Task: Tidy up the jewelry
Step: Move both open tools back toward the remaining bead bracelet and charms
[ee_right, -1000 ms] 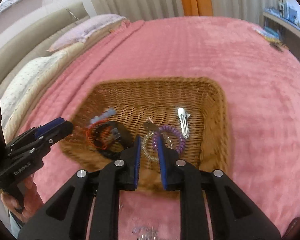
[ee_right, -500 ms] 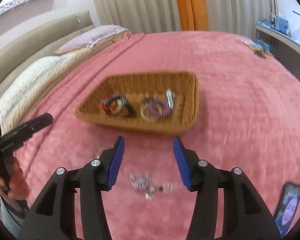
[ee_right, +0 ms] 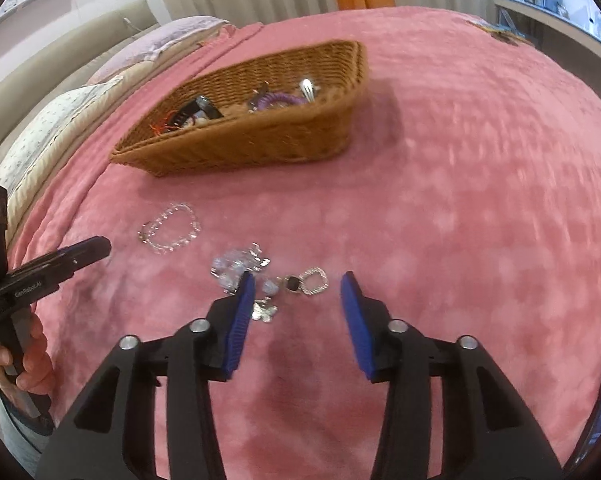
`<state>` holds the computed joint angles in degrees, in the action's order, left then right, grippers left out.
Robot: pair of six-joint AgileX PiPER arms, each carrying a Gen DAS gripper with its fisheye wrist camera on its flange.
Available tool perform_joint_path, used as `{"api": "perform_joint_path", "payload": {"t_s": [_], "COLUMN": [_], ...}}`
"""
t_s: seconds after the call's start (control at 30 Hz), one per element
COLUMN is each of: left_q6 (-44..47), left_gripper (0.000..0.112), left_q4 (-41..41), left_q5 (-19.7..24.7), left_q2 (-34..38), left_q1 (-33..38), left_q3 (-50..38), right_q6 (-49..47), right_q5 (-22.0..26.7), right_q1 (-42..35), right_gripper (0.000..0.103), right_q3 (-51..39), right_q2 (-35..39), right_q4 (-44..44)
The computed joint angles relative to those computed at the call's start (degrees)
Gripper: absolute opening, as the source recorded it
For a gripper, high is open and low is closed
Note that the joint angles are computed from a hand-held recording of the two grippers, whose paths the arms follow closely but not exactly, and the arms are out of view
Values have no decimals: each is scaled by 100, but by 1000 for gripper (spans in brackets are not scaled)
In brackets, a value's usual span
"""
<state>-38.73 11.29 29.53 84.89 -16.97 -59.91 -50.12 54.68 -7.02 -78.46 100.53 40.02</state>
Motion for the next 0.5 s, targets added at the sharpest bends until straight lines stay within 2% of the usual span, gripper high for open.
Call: {"api": "perform_joint_path", "payload": {"t_s": [0.17, 0.2, 0.33, 0.5], "left_q6": [105, -67, -257, -130], "left_gripper": [45, 45, 44, 43], "left_q4": [208, 476, 885, 906], "left_q5": [399, 475, 531, 503], "left_q2": [534, 609, 750, 906], "left_q1": [-231, -322, -439, -390], "left_q3": [-475, -534, -679, -875], "right_q6": [10, -24, -126, -366], "right_q5": [-32, -43, -212, -288], "right_q1": [-49, -47, 23, 36], "right_gripper": [37, 37, 37, 37], "right_q3": [-3, 6, 172, 339], "right_q2": [100, 109, -3, -106], "right_q4": [-105, -102, -110, -2]}}
